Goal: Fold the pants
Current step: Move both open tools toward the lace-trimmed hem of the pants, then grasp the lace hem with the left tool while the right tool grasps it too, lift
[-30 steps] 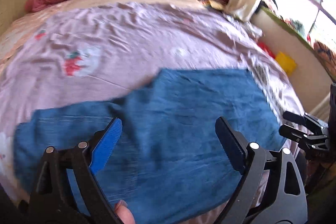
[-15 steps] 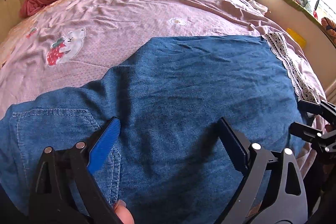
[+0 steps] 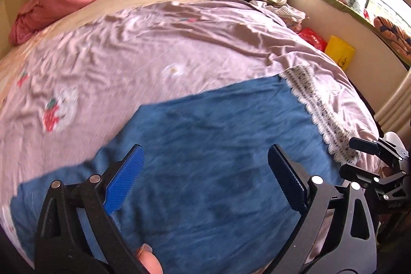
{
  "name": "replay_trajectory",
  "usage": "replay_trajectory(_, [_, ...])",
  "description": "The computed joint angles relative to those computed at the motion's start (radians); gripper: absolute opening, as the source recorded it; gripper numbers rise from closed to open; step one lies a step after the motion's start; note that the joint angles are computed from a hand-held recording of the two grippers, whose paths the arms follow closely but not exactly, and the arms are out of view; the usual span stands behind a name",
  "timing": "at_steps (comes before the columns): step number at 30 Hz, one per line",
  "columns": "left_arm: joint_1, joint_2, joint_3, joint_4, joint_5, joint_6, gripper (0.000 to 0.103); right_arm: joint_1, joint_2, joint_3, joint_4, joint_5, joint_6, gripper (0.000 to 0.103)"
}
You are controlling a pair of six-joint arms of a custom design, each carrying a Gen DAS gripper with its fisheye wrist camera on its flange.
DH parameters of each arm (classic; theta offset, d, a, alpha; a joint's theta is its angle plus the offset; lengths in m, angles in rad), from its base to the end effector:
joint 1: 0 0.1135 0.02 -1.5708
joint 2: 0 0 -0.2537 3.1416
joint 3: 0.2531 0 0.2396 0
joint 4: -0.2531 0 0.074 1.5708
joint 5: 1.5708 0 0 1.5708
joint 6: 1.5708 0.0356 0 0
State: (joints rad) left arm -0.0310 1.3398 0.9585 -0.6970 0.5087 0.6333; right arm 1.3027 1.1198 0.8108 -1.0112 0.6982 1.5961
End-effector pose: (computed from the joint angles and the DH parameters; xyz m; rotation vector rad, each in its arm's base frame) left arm 0.2486 -0.0251 0.2372 0.9675 2.3049 -0.4334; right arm 0.0681 0.1615 0.2303 0.4623 2.3716 0.1954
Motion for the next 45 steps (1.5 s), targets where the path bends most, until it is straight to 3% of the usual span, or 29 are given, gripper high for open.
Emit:
replay_trajectory(9, [-0.235, -0.002, 0.023, 0.083, -0.098, -0.103, 0.092, 0.137, -0.111, -0.044, -0.221, 0.068, 0.296, 0.084])
replay_trajectory(19, [-0.459, 0.136, 0.122, 0.121, -0.174, -0.181, 0.092, 0.246, -0.139, -0.083, -0.298, 0.081, 0.497, 0.084])
replay_trajectory(30, [-0.603, 0.357, 0.280, 0.108, -0.198, -0.214, 0.092, 0.130, -0.234, -0.185, -0.090, 0.053, 0.282, 0.083])
replay_trajectory(34, [-0.642, 0.428, 0.351, 0.057, -0.225, -0.236, 0.090, 0.079, -0.267, -0.223, -0.020, 0.030, 0.206, 0.082])
replay_trajectory(40, [-0.689, 0.503, 0.393, 0.031, -0.282, -0.268, 0.082, -0.004, -0.265, -0.261, 0.112, -0.022, 0.063, 0.071])
replay_trajectory(42, [-0.701, 0.535, 0.413, 0.025, -0.308, -0.290, 0.077, 0.003, -0.263, -0.257, 0.115, -0.013, 0.059, 0.062])
replay_trajectory(45, [-0.711, 0.552, 0.422, 0.032, -0.340, -0.309, 0.068, -0.006, -0.290, -0.280, 0.131, -0.027, 0.060, 0.060])
